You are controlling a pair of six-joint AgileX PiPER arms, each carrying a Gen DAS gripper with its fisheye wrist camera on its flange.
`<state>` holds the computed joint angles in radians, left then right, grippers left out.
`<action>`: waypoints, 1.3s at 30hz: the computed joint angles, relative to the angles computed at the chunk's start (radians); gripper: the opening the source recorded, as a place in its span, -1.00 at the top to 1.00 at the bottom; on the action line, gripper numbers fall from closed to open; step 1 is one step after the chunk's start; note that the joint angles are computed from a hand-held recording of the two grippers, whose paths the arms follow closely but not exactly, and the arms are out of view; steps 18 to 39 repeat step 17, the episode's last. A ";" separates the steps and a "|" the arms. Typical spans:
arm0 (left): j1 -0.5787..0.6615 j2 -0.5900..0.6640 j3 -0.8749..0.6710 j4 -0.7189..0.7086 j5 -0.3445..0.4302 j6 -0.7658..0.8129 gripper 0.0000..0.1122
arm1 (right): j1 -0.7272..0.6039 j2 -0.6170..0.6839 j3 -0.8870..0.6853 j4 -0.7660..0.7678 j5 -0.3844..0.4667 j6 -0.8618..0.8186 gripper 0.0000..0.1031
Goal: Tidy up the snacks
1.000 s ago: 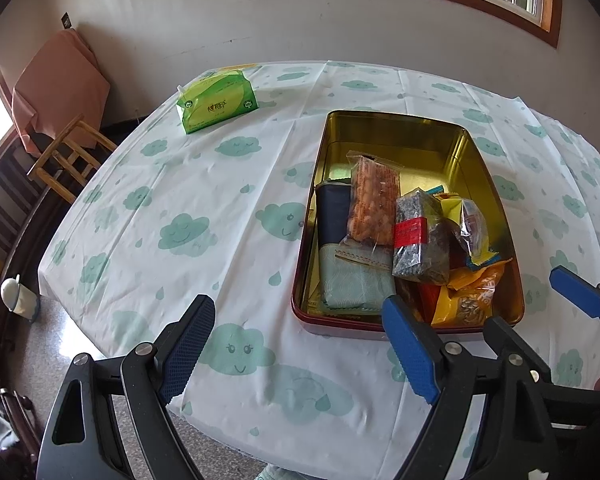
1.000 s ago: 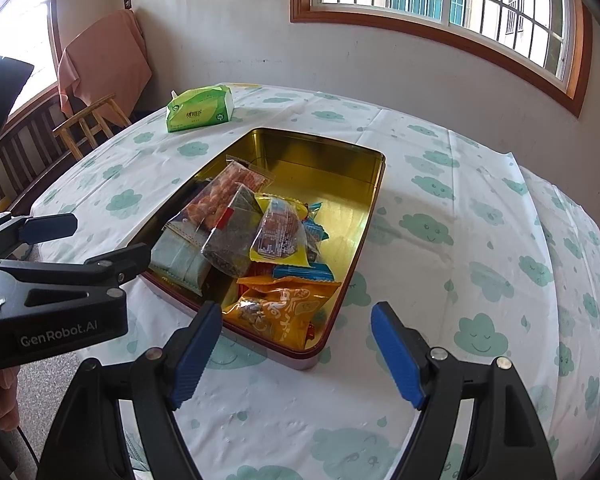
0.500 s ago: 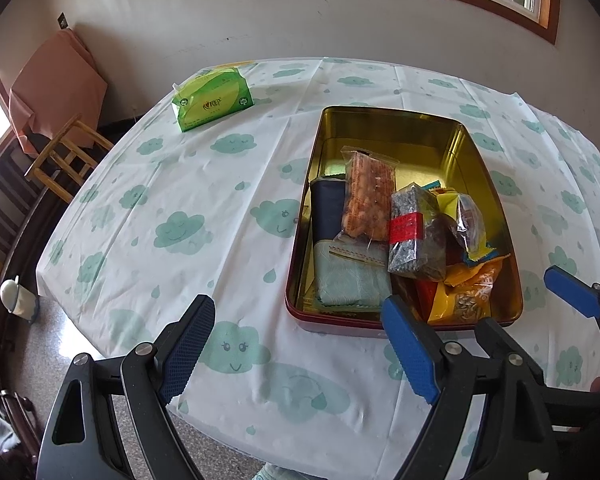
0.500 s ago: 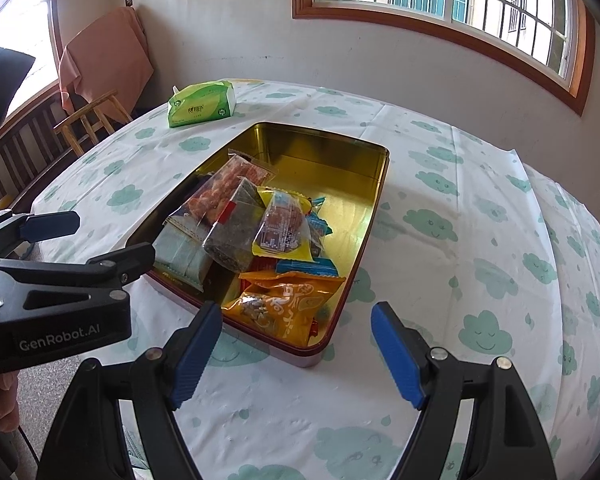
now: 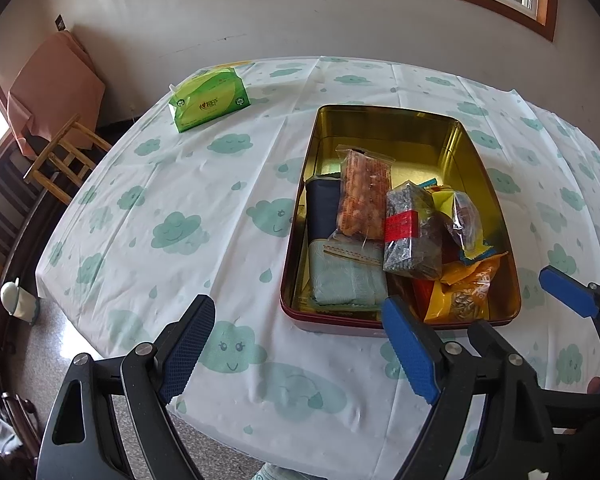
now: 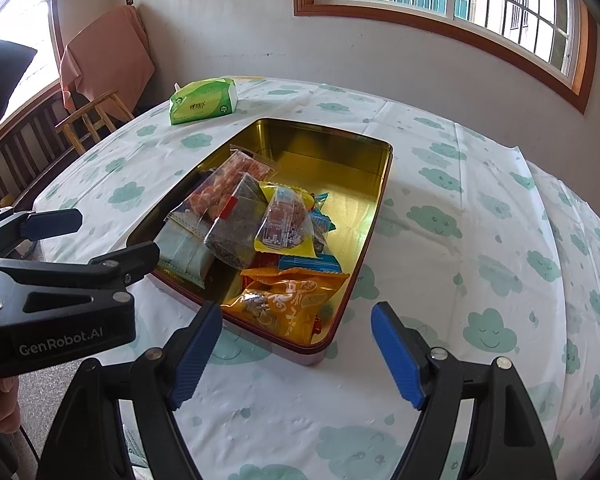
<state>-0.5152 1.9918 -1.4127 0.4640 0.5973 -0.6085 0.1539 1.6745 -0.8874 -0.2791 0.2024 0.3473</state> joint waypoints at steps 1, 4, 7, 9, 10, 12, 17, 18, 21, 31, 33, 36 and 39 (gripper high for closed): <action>0.000 0.000 -0.001 0.001 0.002 -0.002 -0.47 | -0.001 0.000 0.000 0.013 0.000 -0.013 -0.53; -0.003 0.005 -0.007 -0.002 0.004 0.001 -0.47 | 0.000 0.000 0.000 0.004 0.001 -0.004 -0.53; -0.004 0.006 -0.007 -0.008 0.000 0.009 -0.47 | 0.000 0.001 0.000 -0.005 -0.001 0.005 -0.53; -0.003 0.004 -0.005 -0.020 -0.006 0.022 -0.47 | -0.002 0.001 0.000 0.010 0.000 -0.010 -0.53; -0.004 0.002 0.000 -0.019 -0.012 0.022 -0.47 | -0.002 0.001 0.000 0.011 0.000 -0.011 -0.53; -0.003 0.002 -0.002 -0.024 -0.011 0.026 -0.47 | -0.001 0.002 0.000 0.005 0.000 -0.004 -0.53; 0.000 0.001 -0.006 -0.038 -0.009 0.042 -0.49 | -0.004 0.002 -0.001 0.022 0.000 -0.024 -0.53; 0.000 0.001 -0.006 -0.038 -0.009 0.042 -0.49 | -0.004 0.002 -0.001 0.022 0.000 -0.024 -0.53; 0.000 0.001 -0.006 -0.038 -0.009 0.042 -0.49 | -0.004 0.002 -0.001 0.022 0.000 -0.024 -0.53; 0.000 0.001 -0.006 -0.038 -0.009 0.042 -0.49 | -0.004 0.002 -0.001 0.022 0.000 -0.024 -0.53; 0.000 0.001 -0.006 -0.038 -0.009 0.042 -0.49 | -0.004 0.002 -0.001 0.022 0.000 -0.024 -0.53; 0.000 0.001 -0.006 -0.038 -0.009 0.042 -0.49 | -0.004 0.002 -0.001 0.022 0.000 -0.024 -0.53; 0.000 0.001 -0.006 -0.038 -0.009 0.042 -0.49 | -0.004 0.002 -0.001 0.022 0.000 -0.024 -0.53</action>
